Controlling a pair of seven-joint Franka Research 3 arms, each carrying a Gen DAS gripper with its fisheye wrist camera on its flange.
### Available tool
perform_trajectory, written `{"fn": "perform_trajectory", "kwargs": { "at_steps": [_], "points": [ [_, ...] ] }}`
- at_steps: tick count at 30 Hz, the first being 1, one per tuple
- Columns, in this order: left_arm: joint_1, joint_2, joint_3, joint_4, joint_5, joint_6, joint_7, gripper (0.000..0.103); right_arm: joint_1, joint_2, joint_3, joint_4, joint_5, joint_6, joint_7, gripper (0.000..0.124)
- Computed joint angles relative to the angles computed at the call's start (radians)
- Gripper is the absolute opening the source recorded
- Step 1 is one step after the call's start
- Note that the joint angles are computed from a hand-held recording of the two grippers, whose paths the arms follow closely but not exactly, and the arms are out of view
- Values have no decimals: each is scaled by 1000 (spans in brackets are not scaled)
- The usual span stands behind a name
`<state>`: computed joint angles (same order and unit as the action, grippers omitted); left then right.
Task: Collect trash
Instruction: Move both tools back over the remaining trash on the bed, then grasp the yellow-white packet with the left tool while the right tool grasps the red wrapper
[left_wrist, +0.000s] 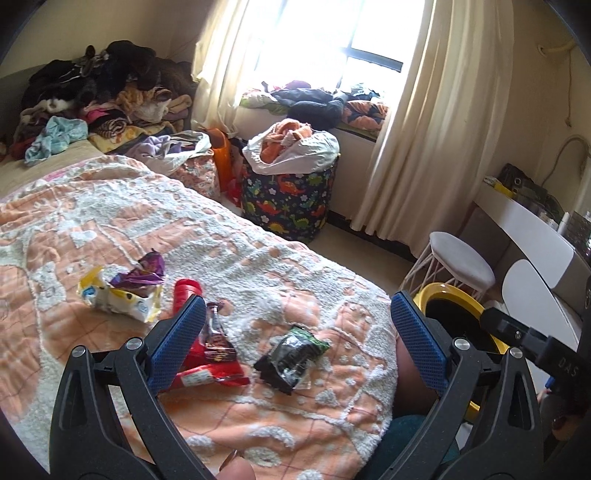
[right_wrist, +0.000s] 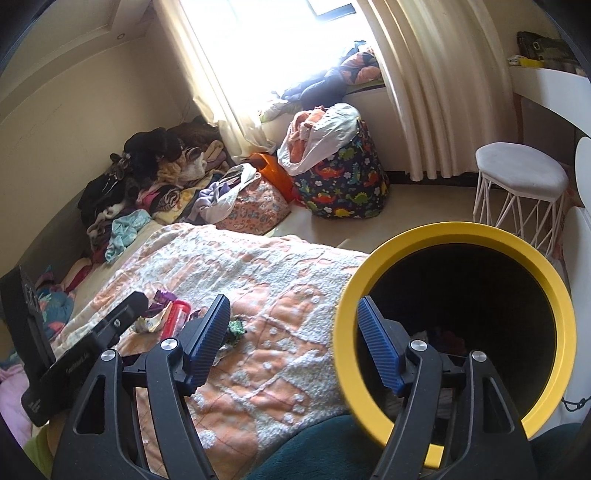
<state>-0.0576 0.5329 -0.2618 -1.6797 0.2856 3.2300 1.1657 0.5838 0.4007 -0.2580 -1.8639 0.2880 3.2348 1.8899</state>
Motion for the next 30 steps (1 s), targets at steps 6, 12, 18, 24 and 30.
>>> {"fn": "perform_trajectory", "kwargs": {
  "at_steps": [6, 12, 18, 24, 30],
  "points": [
    [-10, -9, 40, -7, -10, 9, -32, 92, -7, 8, 31, 25, -18, -21, -10, 72],
    [1, -13, 52, -12, -13, 14, -57, 92, -7, 20, 55, 52, -53, -46, -13, 75],
    [-2, -15, 84, -19, -17, 17, -91, 92, -20, 34, 86, 82, -85, -70, -14, 76],
    [-14, -17, 127, -22, -22, 11, -128, 92, -54, 67, 147, 145, -102, -106, -29, 78],
    [-54, -12, 208, -12, -22, -9, -176, 92, -55, 118, 174, 229, -129, -154, -38, 79]
  ]
}}
